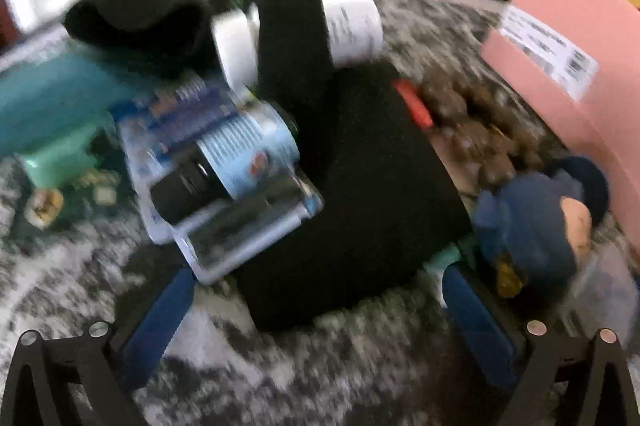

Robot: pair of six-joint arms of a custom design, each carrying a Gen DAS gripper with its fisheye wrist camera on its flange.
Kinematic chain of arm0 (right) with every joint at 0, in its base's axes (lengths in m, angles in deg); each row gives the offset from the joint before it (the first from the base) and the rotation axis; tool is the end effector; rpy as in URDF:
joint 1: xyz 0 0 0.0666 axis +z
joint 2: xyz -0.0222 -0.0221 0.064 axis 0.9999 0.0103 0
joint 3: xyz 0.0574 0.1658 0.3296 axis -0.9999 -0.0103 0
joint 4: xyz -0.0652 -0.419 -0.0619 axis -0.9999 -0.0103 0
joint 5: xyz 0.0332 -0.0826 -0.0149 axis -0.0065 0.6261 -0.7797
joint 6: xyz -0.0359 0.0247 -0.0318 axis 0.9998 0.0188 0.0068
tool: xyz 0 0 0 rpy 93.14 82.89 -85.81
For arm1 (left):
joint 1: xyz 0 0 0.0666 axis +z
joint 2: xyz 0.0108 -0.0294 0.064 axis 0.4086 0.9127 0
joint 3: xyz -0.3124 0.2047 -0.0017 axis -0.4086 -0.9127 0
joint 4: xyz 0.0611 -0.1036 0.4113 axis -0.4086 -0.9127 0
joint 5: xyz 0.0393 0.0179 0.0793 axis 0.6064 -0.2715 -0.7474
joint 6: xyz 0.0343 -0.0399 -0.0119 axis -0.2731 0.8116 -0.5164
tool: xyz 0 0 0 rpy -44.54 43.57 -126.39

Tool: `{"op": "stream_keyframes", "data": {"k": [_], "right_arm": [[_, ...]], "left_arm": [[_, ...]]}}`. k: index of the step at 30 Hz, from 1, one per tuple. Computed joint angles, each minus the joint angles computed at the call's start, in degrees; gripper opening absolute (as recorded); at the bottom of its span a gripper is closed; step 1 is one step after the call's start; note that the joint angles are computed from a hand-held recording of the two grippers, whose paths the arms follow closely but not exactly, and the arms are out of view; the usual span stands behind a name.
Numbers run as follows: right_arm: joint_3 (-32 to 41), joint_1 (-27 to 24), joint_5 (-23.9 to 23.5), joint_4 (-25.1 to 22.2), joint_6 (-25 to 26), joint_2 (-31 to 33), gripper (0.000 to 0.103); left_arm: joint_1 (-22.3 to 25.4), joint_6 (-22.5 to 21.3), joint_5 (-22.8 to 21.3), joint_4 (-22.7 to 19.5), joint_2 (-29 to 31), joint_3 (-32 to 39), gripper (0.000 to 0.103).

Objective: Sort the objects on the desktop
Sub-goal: 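Grasp the clear case of black pieces with the right tool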

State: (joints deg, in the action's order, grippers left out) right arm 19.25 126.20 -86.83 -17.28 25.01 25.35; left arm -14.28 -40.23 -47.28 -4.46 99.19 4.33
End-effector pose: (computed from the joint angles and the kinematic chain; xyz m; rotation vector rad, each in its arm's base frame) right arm 0.3809 0.2823 0.2962 -0.3572 2.6582 0.2683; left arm 0.4252 -0.3310 0.2699 0.2383 2.5681 -0.2360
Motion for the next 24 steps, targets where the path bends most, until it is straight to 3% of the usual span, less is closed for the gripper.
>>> {"op": "stream_keyframes", "data": {"k": [1,2,6,9,11,13,24], "right_arm": [[0.4,0.2,1.2,-0.4,0.7,0.6,0.091],[0.6,0.2,2.5,-0.4,1.3,0.6,0.072],[-0.3,-2.5,-1.3,-0.1,-0.3,-1.8,0.072],[-1.8,-5.0,-3.3,0.8,-1.8,-5.1,0.072],[-2.7,-6.8,-7.8,2.2,-2.7,-7.2,0.072],[-2.8,-7.2,-9.3,2.5,-3.3,-8.3,0.072],[-3.3,-7.3,-12.2,3.4,-3.8,-10.4,0.073]], "left_arm": [[-0.1,-2.2,2.0,-0.6,-0.4,-0.1,0.102],[-0.1,-4.4,4.1,-1.4,-0.8,-0.1,0.102],[-1.8,-9.2,10.0,-2.5,-1.7,-0.3,0.102],[-4.6,-12.5,11.0,-3.6,-0.7,0.9,0.102],[-6.3,-12.7,11.1,-3.5,0.6,1.9,0.102],[-7.7,-12.8,11.6,-3.2,1.6,2.8,0.102],[-11.4,-12.8,16.5,-2.8,0.8,4.9,0.102]]}}
